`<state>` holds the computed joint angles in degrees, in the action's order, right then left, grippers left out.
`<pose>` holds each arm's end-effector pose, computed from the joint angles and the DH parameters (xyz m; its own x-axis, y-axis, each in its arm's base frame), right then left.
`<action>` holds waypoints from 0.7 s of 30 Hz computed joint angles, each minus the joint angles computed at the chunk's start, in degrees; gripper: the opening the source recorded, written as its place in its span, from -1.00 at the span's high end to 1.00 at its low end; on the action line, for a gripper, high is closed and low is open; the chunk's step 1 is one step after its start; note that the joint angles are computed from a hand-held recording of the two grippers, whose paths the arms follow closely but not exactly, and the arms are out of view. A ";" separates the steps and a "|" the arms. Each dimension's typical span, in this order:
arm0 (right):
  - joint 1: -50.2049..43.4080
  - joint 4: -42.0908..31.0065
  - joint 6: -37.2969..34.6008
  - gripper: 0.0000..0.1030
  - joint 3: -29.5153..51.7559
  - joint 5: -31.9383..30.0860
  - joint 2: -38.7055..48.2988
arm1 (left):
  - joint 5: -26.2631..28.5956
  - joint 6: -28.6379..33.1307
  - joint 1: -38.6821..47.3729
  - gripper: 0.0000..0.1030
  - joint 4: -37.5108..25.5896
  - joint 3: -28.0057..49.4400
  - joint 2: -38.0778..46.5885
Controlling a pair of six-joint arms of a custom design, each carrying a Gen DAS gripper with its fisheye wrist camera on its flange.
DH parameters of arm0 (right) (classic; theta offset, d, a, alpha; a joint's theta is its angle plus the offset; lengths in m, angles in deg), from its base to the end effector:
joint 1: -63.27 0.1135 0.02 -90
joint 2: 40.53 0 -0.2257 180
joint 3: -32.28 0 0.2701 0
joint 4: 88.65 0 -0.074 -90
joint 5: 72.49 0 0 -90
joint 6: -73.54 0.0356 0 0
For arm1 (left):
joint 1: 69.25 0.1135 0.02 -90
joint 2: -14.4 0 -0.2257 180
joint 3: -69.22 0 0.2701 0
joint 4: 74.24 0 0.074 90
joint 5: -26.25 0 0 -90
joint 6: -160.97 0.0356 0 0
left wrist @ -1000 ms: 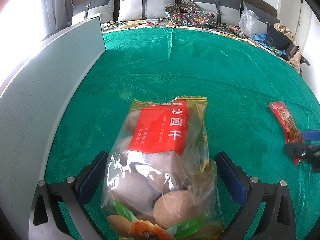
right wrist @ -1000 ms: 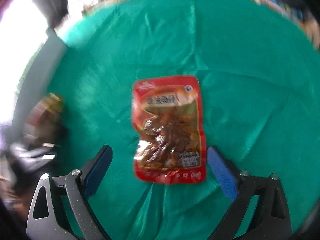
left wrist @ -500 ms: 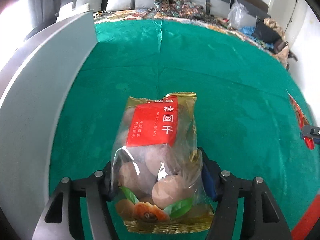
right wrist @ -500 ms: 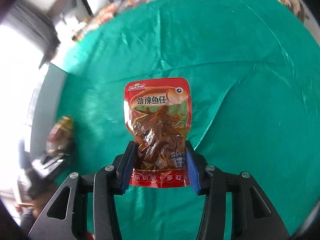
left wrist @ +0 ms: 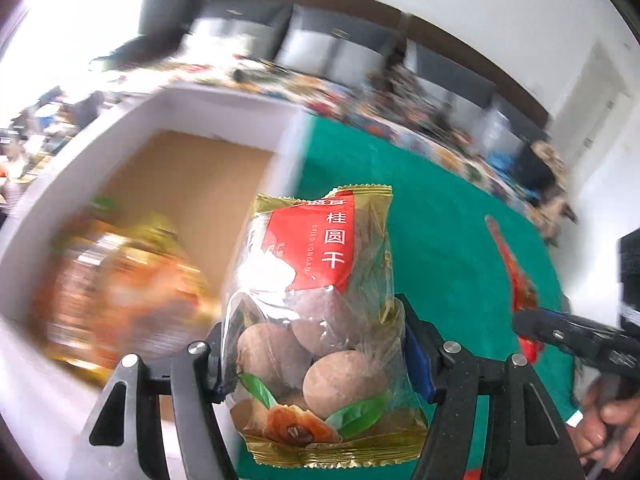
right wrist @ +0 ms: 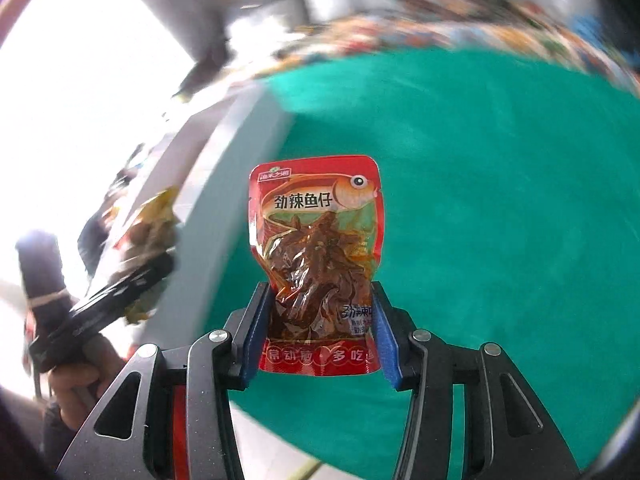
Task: Organize snacks
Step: 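Carry the fish packet with the right tool while the left carries the longan packet to the box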
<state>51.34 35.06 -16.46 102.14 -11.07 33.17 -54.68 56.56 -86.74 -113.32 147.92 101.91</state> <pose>0.2761 -0.0409 0.2208 -0.8484 0.1793 -0.4980 -0.0516 0.9084 0.4148 0.3324 -0.1106 0.2166 -0.7842 -0.0105 -0.6204 0.2090 0.9369 -0.2801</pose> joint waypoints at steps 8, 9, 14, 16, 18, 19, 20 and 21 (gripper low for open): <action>33.66 7.05 11.44 -0.03 22.03 10.30 17.78 | -6.03 10.71 19.99 -0.34 -3.96 2.15 2.76; 35.75 7.81 12.02 -0.18 24.03 11.42 20.32 | -6.22 11.42 21.34 -0.39 -3.34 1.71 3.24; 42.38 8.51 14.83 -0.56 28.45 15.43 29.83 | -4.94 12.55 25.13 -0.65 0.27 -3.67 1.64; 41.96 7.67 15.39 -0.56 27.52 14.31 30.55 | -4.47 11.86 25.29 -0.73 2.42 -5.63 0.36; 41.47 9.39 14.76 -0.56 24.77 15.74 28.70 | -6.24 12.18 24.74 -0.75 4.43 -8.68 -2.81; 41.46 10.00 13.74 -0.56 22.41 17.66 26.43 | -7.89 12.10 23.59 -0.78 5.02 -8.73 -3.02; 41.43 10.05 12.97 -0.56 21.39 18.85 25.28 | -9.16 12.65 23.04 -0.85 5.46 -9.50 -4.15; 41.59 10.10 12.32 -0.56 20.05 20.26 23.66 | -10.77 12.85 21.99 -0.88 5.86 -10.46 -5.67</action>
<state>92.93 45.16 -4.15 122.19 9.19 56.84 -65.45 69.41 -64.75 -107.46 137.46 96.24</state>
